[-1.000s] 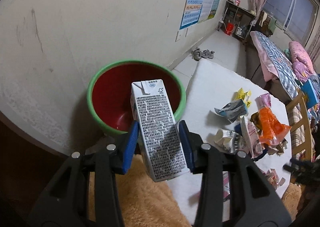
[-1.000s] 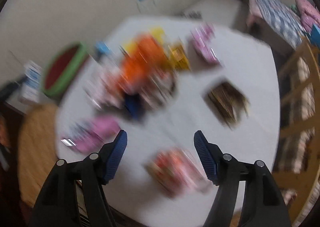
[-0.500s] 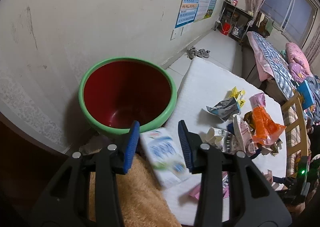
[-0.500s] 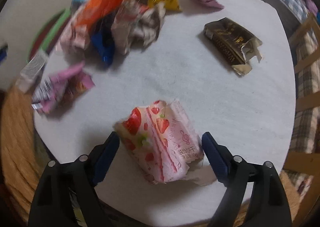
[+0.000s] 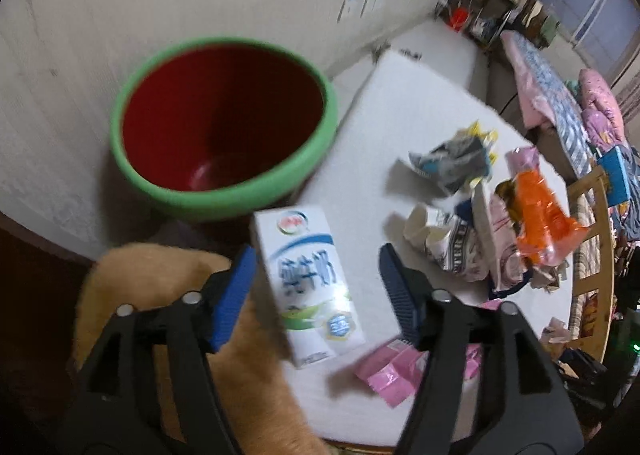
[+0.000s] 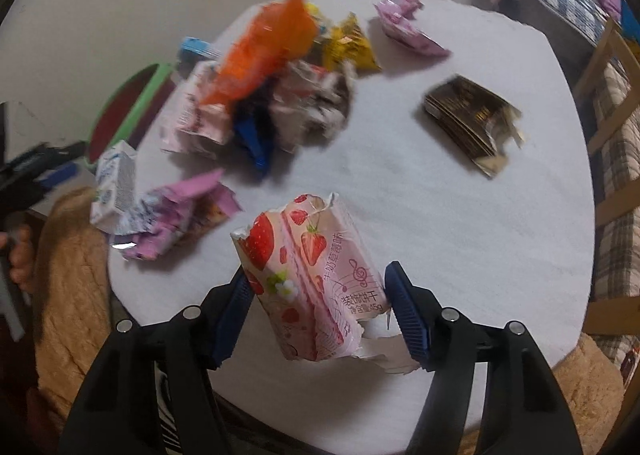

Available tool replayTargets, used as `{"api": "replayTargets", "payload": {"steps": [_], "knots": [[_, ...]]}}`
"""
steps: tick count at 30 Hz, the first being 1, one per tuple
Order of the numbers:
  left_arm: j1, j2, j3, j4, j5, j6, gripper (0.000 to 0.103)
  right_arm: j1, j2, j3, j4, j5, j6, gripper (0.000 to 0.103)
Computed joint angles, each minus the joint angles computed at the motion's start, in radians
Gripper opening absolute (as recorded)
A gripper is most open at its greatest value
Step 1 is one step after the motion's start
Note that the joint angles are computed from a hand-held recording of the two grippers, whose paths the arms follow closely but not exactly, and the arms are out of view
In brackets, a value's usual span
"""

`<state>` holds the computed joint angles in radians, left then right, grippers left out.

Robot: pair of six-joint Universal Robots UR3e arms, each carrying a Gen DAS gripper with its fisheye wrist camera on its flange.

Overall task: Collect trash
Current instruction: 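Drop the milk carton into the red bin with the left tool while the right tool grasps the strawberry pack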

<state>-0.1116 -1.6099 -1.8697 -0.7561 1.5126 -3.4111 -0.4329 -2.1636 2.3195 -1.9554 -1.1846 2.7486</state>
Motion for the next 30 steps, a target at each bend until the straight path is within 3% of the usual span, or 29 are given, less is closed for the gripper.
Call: {"api": "replayTargets", "payload": {"steps": [3,8,9,14,17,21,26,30], "knots": [[-0.056,-0.108,0.069,-0.034,0.077,-0.036,0.073,0.098,0.046,-0.019,-0.08,-0.001,0.077,0.065],[-0.122,-0.197,0.103,-0.036,0.158,-0.035,0.07,0.187,0.107,-0.052,-0.159,0.002,0.161,0.065],[-0.117,-0.187,0.087,-0.021,0.144,-0.033,0.055,0.202,0.117,-0.062,-0.168,0.002,0.178,0.065],[-0.056,-0.087,-0.017,0.047,0.041,-0.034,0.055,0.249,0.155,-0.152,-0.181,0.039,0.228,0.065],[-0.024,0.012,-0.054,0.068,0.033,-0.016,0.055,0.315,0.232,-0.251,-0.235,0.054,0.268,0.065],[0.066,0.1,-0.057,0.077,0.036,0.051,0.055,0.427,0.443,-0.435,-0.339,0.071,0.334,0.066],[0.202,0.073,0.008,0.077,-0.006,0.107,0.055,0.583,0.791,-0.807,-0.413,0.094,0.406,0.067],[0.279,-0.005,0.085,0.071,-0.029,0.128,0.055,0.657,1.066,-1.186,-0.325,0.108,0.457,0.068]]}}
